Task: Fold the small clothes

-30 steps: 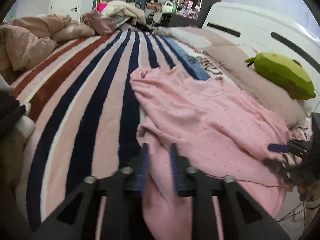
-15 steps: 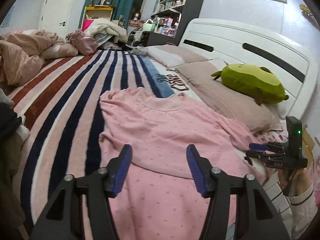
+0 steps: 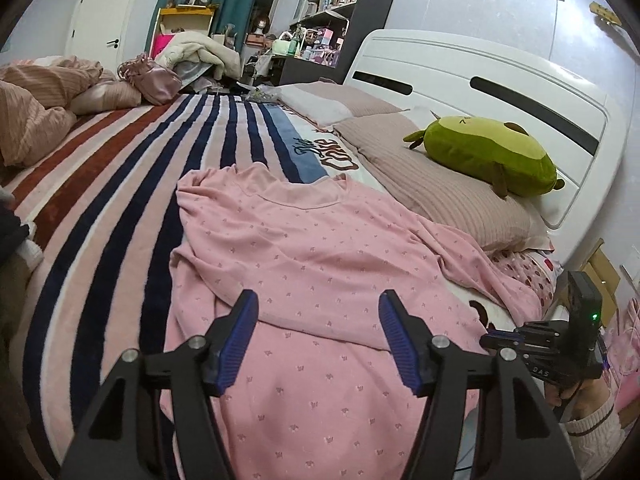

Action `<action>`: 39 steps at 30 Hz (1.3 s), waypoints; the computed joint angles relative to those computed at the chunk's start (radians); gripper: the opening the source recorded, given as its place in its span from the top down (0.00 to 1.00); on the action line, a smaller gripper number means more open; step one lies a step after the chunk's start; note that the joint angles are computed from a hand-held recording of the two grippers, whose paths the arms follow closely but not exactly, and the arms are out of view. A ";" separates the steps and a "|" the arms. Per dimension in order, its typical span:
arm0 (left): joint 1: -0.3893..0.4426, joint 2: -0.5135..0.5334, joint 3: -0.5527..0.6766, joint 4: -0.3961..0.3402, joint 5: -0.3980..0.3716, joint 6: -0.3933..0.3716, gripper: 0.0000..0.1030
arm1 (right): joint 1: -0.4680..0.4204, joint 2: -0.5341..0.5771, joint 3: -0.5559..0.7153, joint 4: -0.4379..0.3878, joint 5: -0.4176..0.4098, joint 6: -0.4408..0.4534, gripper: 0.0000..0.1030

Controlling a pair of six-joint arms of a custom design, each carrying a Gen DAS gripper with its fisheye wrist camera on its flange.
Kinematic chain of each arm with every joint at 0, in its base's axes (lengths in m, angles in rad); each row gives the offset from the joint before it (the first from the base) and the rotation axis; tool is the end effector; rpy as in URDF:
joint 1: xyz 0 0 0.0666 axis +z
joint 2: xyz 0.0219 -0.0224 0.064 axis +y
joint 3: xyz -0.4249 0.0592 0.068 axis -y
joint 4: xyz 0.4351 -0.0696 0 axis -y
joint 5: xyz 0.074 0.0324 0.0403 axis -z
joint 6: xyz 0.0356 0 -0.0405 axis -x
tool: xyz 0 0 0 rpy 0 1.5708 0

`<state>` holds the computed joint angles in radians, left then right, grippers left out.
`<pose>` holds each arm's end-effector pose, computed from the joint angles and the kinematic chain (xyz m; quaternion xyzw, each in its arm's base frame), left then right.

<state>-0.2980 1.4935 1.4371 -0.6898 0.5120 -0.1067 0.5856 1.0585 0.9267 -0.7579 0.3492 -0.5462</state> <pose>0.5380 -0.1839 0.4635 0.2775 0.8479 -0.2680 0.3637 0.3167 0.1950 0.3935 0.0397 0.9292 0.0381 0.3654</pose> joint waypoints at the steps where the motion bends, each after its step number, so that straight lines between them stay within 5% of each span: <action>1: 0.001 -0.003 -0.003 0.002 0.001 0.002 0.43 | 0.000 -0.010 -0.007 0.014 -0.015 0.001 0.99; 7: 0.006 -0.018 -0.019 0.015 -0.005 0.013 0.43 | 0.010 -0.045 -0.008 -0.026 0.037 -0.056 0.98; 9: 0.006 -0.022 -0.025 0.020 -0.003 0.018 0.43 | 0.004 -0.074 -0.026 -0.030 0.050 -0.098 0.83; 11: 0.006 -0.025 -0.028 0.022 0.007 0.022 0.40 | -0.005 -0.124 -0.060 0.002 0.037 -0.150 0.47; 16: 0.003 -0.028 -0.032 0.023 0.011 0.027 0.39 | -0.054 -0.195 -0.141 0.068 -0.052 -0.309 0.41; 19: -0.004 -0.029 -0.037 0.026 0.012 0.039 0.39 | -0.078 -0.231 -0.218 0.233 -0.062 -0.372 0.30; 28: -0.007 -0.061 -0.069 0.037 -0.021 0.049 0.39 | -0.159 -0.183 -0.212 0.368 0.113 -0.390 0.29; 30: 0.006 -0.072 -0.081 0.044 -0.026 0.063 0.39 | -0.168 -0.172 -0.202 0.354 0.161 -0.397 0.32; 33: 0.018 -0.081 -0.093 0.050 -0.027 0.079 0.39 | -0.178 -0.144 -0.172 0.295 0.242 -0.440 0.54; 36: 0.028 -0.092 -0.107 0.056 -0.025 0.086 0.39 | -0.214 -0.140 -0.169 0.291 0.208 -0.491 0.60; 39: 0.035 -0.101 -0.119 0.062 -0.019 0.090 0.39 | -0.240 -0.152 -0.170 0.308 0.144 -0.531 0.47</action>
